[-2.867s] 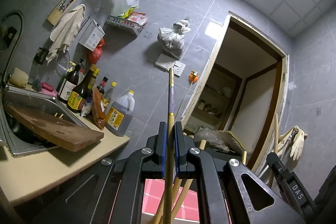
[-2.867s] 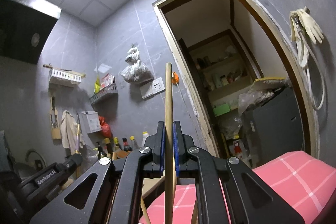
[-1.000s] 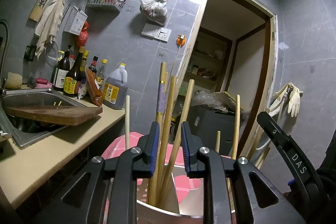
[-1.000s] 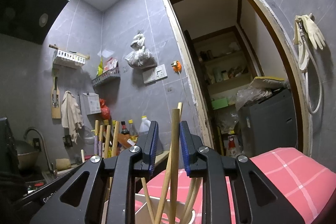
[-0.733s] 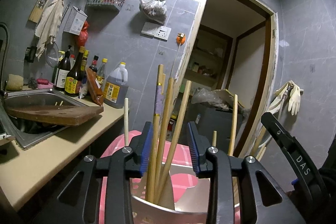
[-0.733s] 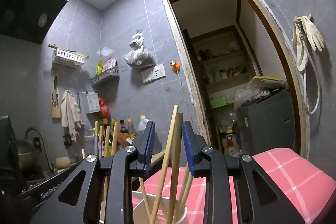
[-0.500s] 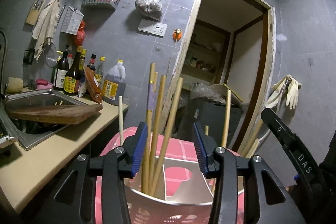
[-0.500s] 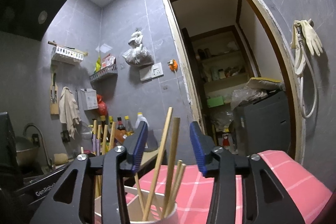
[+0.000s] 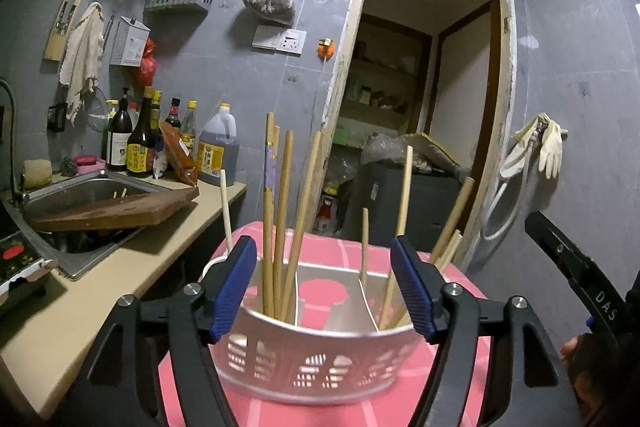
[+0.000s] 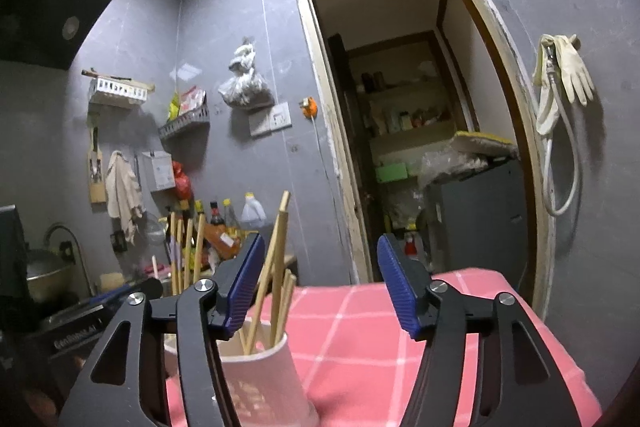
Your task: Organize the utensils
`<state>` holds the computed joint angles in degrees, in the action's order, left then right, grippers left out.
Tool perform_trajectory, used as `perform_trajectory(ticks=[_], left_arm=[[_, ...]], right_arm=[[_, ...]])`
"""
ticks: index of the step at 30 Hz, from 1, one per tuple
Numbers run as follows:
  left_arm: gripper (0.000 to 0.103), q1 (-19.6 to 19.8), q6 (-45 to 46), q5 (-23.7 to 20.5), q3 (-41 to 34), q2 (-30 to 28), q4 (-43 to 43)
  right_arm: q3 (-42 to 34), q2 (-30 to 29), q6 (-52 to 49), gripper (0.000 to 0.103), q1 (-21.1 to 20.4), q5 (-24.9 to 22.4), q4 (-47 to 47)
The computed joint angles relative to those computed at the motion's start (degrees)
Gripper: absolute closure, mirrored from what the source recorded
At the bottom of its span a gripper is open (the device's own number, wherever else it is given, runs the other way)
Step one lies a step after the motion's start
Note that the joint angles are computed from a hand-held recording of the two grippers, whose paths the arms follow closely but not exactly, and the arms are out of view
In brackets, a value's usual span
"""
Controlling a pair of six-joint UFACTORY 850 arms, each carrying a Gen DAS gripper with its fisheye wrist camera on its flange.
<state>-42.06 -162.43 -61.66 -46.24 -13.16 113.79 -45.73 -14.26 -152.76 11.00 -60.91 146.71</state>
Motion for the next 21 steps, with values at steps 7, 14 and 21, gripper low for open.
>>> perform_trajectory(ticks=[7, 14, 21], left_arm=[[0.02, -3.1, 3.5, 1.0, 0.5, 1.2, -4.2], [0.008, -6.9, 6.0, 0.6, 0.7, 1.5, -8.6], [0.004, -10.2, 7.6, -1.2, 1.3, 0.6, -13.1]], right_arm=[[3.8, 4.9, 3.0, 0.026, -3.0, 4.8, -6.9], [8.0, 10.0, 5.2, 0.012, -5.7, 8.3, -11.3], [12.6, 13.8, 2.4, 0.0, -7.4, 10.0, -11.4]])
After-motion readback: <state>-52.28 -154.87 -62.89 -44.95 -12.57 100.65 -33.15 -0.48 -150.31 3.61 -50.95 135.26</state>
